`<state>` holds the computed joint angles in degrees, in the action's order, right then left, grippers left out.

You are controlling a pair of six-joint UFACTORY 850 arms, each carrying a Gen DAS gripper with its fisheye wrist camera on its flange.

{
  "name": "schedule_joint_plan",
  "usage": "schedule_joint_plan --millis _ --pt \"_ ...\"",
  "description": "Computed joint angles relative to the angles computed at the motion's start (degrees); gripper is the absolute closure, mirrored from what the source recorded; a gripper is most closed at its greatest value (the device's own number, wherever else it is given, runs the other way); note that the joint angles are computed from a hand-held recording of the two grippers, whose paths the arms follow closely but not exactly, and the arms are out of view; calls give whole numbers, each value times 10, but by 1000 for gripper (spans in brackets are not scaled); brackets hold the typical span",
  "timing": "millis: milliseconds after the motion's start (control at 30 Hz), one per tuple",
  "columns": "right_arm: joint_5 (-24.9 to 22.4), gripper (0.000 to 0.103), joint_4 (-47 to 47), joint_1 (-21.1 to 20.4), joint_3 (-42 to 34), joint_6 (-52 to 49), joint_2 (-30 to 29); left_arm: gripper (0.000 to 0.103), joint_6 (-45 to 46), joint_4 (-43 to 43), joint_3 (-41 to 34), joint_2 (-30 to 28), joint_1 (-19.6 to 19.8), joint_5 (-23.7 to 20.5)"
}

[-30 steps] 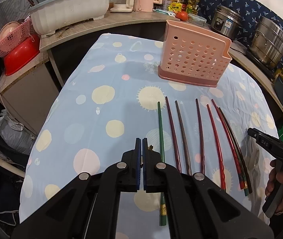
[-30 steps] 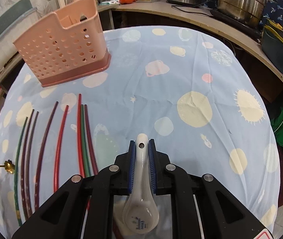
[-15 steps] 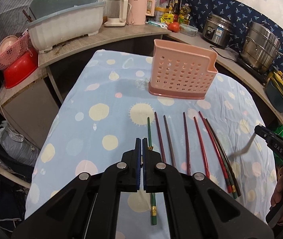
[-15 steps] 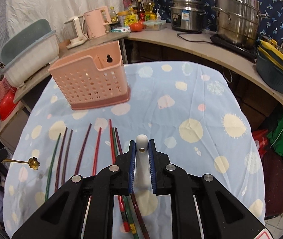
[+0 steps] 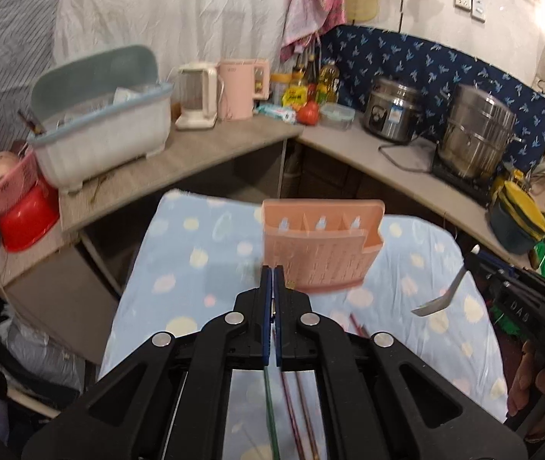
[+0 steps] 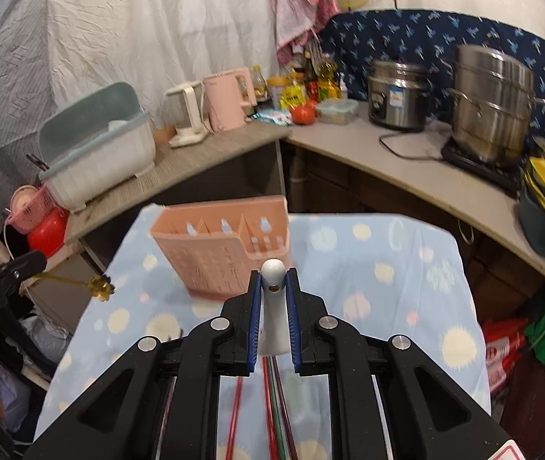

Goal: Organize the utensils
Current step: 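Put the white spoon in the pink caddy while the left tool drops the gold spoon in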

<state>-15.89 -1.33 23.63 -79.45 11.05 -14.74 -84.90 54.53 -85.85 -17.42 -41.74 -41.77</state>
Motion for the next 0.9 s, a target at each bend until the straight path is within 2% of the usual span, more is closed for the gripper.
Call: schedule_joint_plan --millis 233,467,600,733,900 --pt "-36 91 7 2 -139 -16 -86 102 78 -22 -127 -71 37 17" --pt "-85 91 43 -3 -255 -40 -182 102 168 -113 -215 -151 78 40" --pt "-106 91 13 0 -293 -17 -220 102 201 -152 -235 -180 89 41" --pt "-124 91 24 -2 -313 -21 -245 102 214 -179 -237 -195 98 42" --pt "-140 90 24 0 -326 -31 -263 102 205 -175 -224 -199 101 37"
